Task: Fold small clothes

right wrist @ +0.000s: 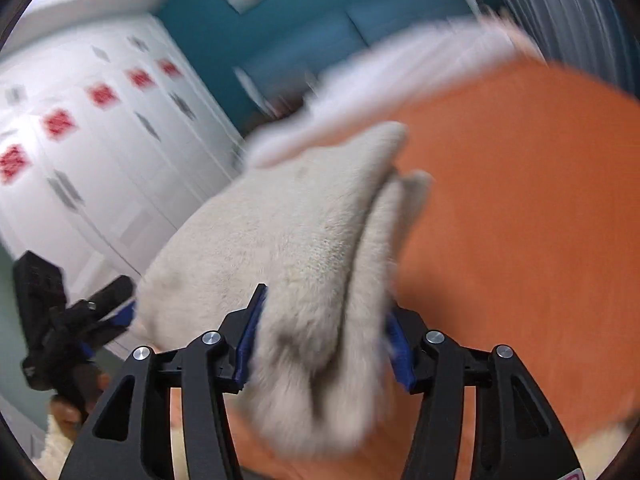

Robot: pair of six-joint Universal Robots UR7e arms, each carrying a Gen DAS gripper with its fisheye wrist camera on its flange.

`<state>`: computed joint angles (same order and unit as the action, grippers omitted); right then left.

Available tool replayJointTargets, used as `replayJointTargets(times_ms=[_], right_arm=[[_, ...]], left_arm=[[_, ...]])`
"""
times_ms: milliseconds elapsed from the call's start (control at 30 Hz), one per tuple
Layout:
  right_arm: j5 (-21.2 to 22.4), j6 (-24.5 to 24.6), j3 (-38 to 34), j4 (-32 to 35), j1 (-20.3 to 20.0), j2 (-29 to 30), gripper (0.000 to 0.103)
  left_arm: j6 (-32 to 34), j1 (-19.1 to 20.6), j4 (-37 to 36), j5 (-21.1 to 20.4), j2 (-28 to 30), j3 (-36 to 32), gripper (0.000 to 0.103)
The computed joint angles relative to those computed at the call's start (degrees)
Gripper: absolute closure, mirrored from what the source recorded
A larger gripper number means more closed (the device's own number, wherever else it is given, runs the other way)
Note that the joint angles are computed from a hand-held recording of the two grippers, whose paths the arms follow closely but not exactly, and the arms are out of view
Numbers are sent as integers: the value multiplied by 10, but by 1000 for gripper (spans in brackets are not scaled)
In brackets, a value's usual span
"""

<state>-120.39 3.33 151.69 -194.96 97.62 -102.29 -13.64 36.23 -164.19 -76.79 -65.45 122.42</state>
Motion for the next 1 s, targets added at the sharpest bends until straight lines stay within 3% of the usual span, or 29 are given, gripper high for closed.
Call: replayJointTargets(times_ms=[100, 167, 267, 333, 433, 500, 600, 667, 700, 767, 800, 833, 900, 1000], right_arm=[[26, 16, 54, 4, -63, 2, 48], [33, 9, 63, 6, -72, -3, 33], [44, 6, 38, 14, -73, 0, 21], [75, -3, 20, 18, -102, 6, 17], [86, -2, -14, 34, -138, 37, 17], [127, 16, -25, 42, -186, 55, 17], [188, 46, -28, 55, -242, 72, 17], [215, 62, -33, 58, -257, 92, 17], [226, 64, -33, 51, -262, 100, 20], [226, 61, -40, 42, -255, 113, 47], [201, 63, -49, 46, -237, 120, 54], [176, 51, -61, 51, -211, 122, 62], [141, 23, -79, 34, -160, 131, 65], [147, -27, -94, -8, -103, 124, 66]], left_arm=[[-60, 48, 19, 6, -12, 42, 18], [-85, 73, -1, -13, -24, 59, 16], [-101, 95, -15, -31, -6, 38, 11], [-91, 96, -17, -29, 10, 25, 7], [-59, 91, -3, -22, 62, -15, 6], [-52, 97, 31, -20, 101, -49, 6], [-57, 118, 73, -41, 144, -86, 6], [-76, 136, 87, -66, 166, -102, 7], [-93, 147, 91, -88, 174, -109, 12], [-113, 164, 71, -135, 178, -107, 30], [-113, 163, 54, -134, 173, -101, 41], [-102, 160, 42, -138, 167, -96, 47], [-76, 149, 20, -143, 150, -87, 55], [-60, 138, -38, -150, 122, -70, 57]])
